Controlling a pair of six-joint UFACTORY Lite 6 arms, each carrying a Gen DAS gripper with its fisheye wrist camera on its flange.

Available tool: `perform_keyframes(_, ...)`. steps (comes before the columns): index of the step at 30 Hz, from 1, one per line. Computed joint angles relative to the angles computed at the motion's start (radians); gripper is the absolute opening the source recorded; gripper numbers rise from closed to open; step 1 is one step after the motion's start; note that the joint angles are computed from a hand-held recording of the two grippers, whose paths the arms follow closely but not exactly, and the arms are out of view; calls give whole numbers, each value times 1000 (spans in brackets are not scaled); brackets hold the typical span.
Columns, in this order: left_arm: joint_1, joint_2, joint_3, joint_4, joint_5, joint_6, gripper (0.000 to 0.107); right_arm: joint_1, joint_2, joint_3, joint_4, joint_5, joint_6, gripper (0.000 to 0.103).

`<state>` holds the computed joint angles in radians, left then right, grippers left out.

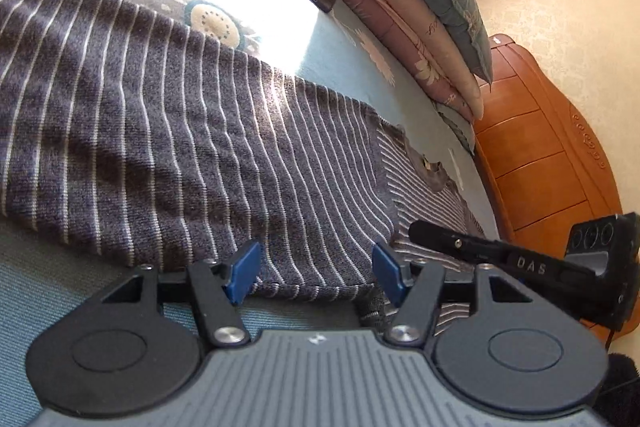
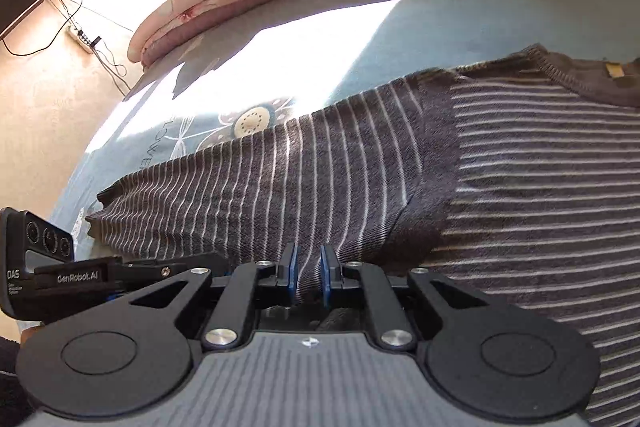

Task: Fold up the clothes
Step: 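Open both grippers to release the sleeve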

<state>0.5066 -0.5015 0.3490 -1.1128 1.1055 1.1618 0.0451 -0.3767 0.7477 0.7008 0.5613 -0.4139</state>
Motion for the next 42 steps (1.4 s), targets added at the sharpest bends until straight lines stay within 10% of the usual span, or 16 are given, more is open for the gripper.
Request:
perform_keyframes(9,-396,-262,33,474,-389,-375,64,85,185,52,-274,-153,154,36)
perform_keyframes(16,-337,-341,94,527,-315,-418,66,189,31,45,-279,-85,197,35)
perform_keyframes(26,-418,-292,67,625,-462,-555,66,316,112,47,24,-61,42,35)
perform_keyframes(34,-345,-347,6,745,-440,-523,68,319,16,48,-475,-36,508,36)
perform_keyframes(42,-212,-376,110,748,-293,-470,67,476,21,69,-399,33,509,36)
